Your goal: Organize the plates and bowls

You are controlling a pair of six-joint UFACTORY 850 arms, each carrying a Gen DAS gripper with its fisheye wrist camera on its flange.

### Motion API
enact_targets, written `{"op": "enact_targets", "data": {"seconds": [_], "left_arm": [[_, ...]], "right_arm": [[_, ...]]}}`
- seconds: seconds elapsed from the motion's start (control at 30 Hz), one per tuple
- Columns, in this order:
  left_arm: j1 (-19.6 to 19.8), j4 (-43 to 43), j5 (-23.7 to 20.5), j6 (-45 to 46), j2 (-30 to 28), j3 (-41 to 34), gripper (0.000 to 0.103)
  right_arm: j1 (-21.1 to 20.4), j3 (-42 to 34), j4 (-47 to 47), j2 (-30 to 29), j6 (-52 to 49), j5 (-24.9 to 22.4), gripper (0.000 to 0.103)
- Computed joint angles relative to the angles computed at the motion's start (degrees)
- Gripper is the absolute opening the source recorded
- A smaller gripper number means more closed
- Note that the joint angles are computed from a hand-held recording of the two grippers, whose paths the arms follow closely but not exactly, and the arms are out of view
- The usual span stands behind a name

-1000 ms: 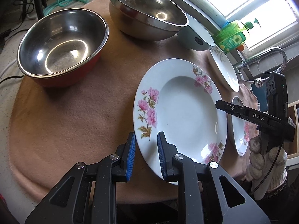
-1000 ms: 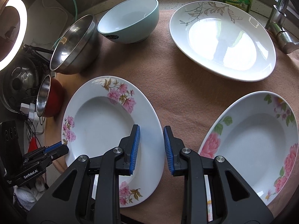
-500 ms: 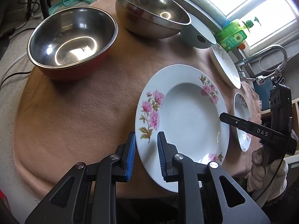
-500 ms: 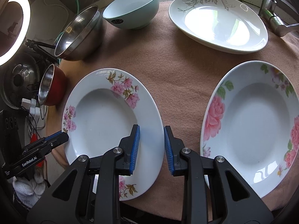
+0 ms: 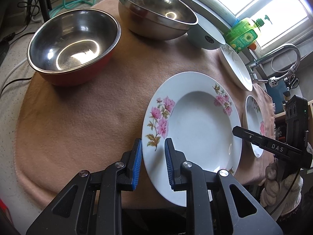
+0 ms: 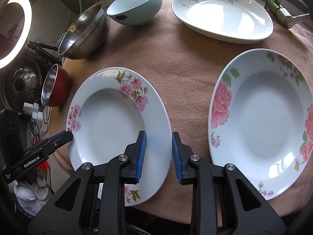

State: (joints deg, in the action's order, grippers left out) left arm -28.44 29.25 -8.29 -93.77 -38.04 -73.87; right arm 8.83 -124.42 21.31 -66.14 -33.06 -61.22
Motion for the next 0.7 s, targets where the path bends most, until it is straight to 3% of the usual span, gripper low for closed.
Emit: {"op": "enact_targets", "data": {"seconds": [0.4, 0.43, 0.53, 0.6, 0.7], "left_arm": [[0.21, -2.06, -0.58, 0.63, -0.03, -0.13, 0.020], [0.19, -1.01, -0.62, -0.54, 0.15, 0.05, 0.020], [-0.06, 3.79, -2.05, -5.56, 0.78, 0.36, 0.023], [-0.17, 6.47, -2.59, -8.42, 1.20, 0.56, 0.024], [-0.31, 9.77, -3.63, -12.19, 1.41, 0.23, 0.037]], "right_arm": [[-0.22, 0.77, 0.67, 1.01, -1.14, 1.84, 0.028], [-0.32, 0.82, 0.82, 1.14, -1.20, 2.06, 0.030], [-0.80, 1.69, 2.11, 2.00, -1.88, 3.16, 0.054], [-0.99, 2.73, 2.76, 2.95, -2.71, 4.30, 0.056], [-1.17, 3.97, 3.54, 4.20, -4.06, 5.76, 0.061]]}}
